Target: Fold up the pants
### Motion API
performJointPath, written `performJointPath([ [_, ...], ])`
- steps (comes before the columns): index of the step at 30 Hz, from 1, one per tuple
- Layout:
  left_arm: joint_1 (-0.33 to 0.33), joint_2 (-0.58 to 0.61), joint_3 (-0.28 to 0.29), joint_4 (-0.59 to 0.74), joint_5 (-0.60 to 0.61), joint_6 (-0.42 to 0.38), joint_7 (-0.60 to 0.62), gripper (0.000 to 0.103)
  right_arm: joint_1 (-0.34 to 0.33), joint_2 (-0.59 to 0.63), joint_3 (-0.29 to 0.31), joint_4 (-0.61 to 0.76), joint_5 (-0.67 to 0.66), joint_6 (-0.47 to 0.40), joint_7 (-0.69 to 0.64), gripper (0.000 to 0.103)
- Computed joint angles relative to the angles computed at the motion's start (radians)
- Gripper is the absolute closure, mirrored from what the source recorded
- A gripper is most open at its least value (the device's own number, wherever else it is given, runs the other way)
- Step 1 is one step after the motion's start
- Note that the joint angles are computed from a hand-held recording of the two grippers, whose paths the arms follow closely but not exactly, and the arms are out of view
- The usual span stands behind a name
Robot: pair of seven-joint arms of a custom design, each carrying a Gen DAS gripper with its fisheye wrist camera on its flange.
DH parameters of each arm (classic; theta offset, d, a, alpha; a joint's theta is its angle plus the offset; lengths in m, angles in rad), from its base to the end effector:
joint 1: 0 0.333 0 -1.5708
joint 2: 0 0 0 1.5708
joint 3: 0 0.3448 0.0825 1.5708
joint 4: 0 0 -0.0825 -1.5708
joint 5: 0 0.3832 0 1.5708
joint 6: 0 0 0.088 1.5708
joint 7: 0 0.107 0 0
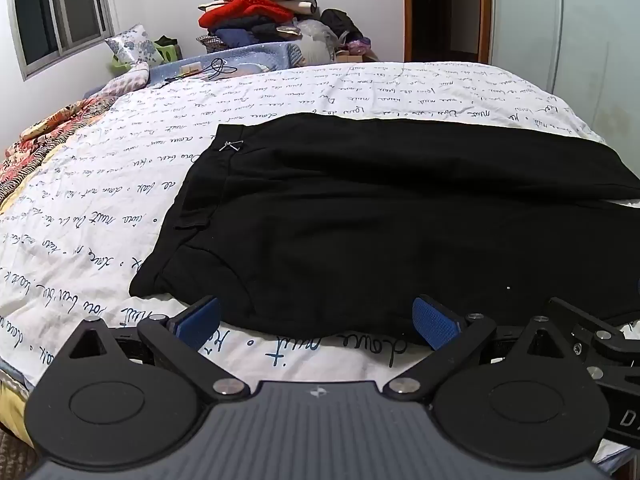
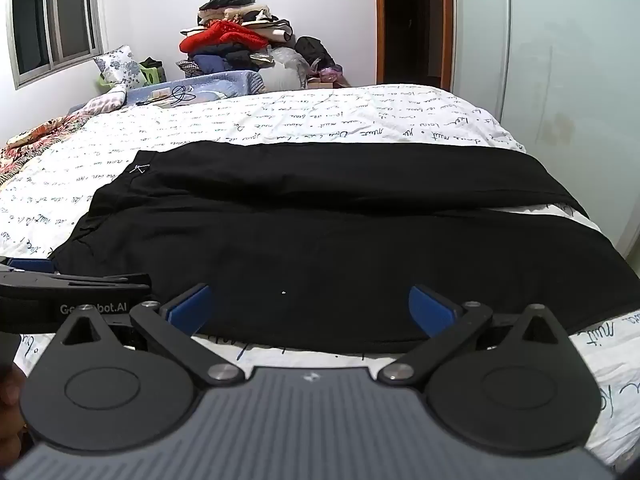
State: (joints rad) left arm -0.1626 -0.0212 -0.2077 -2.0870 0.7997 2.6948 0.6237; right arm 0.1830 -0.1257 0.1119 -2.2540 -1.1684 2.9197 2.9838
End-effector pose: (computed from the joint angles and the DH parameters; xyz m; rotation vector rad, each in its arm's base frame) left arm 0.5327 -0.2332 0.5261 -1.6817 1.7634 -0.6561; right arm 0.4856 0.2095 0.5067 -1.5946 1.6840 -0.7867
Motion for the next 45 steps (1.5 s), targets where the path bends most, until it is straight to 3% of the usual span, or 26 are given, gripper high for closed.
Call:
performJointPath([
  [45, -0.007, -0.005, -0.008, 0.003, 0.079, -0.029, -0.039, 0.000, 0.011, 0.012, -0.002, 0.001, 0.030, -0.001, -0.030, 0.000],
])
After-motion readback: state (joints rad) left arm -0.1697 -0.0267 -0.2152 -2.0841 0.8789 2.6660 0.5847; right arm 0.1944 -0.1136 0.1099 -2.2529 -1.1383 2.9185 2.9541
